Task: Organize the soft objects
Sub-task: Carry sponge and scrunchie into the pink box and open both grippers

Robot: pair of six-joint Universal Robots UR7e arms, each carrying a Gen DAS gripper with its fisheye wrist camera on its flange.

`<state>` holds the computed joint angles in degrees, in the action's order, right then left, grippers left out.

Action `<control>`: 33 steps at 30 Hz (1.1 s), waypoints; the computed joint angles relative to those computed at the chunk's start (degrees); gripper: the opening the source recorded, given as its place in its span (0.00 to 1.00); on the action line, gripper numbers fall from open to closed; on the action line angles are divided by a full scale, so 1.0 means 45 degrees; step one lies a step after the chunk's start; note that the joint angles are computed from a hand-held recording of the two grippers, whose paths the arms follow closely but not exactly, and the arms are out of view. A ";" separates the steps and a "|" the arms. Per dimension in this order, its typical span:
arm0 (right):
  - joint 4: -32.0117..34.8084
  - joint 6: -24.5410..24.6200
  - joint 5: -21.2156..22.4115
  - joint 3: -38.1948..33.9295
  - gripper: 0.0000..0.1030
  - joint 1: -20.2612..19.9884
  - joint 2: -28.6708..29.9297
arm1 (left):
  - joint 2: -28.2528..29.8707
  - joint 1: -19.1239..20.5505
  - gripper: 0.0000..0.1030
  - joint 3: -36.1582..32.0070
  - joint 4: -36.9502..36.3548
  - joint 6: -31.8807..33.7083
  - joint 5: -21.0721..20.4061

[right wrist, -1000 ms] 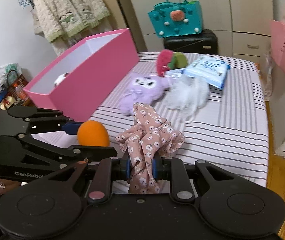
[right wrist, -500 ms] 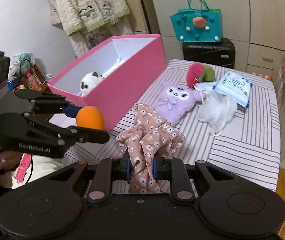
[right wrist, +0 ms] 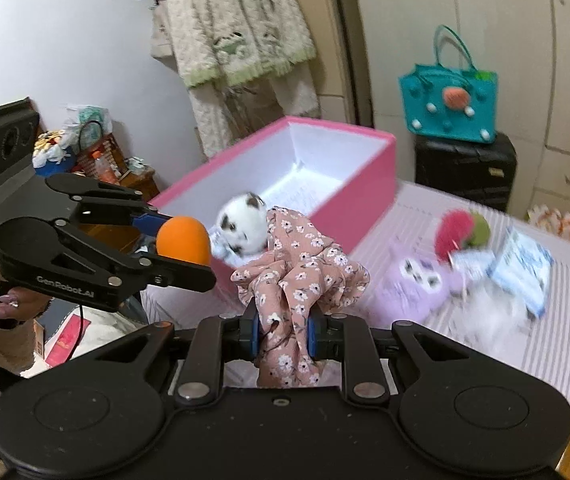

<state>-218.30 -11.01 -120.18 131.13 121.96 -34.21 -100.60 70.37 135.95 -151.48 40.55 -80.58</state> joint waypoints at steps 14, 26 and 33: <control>0.0613 -0.4956 0.0377 -0.4375 0.24 -0.1007 0.1867 | 0.4348 0.1359 0.48 -0.3008 -0.3644 -0.0951 0.0290; 0.6278 -0.6266 -0.0294 -0.8543 0.25 -0.1890 0.2784 | 0.7529 0.1114 0.49 -0.7071 -0.0272 -0.1462 0.2668; 0.9181 -0.6619 -0.0131 -0.9703 0.25 -0.2303 0.2769 | 0.8176 0.0976 0.46 -0.8026 0.1225 -0.0618 0.3057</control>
<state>-176.99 -40.80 -120.77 87.47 111.60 -21.74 -63.81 74.76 99.84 -145.97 37.77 -66.82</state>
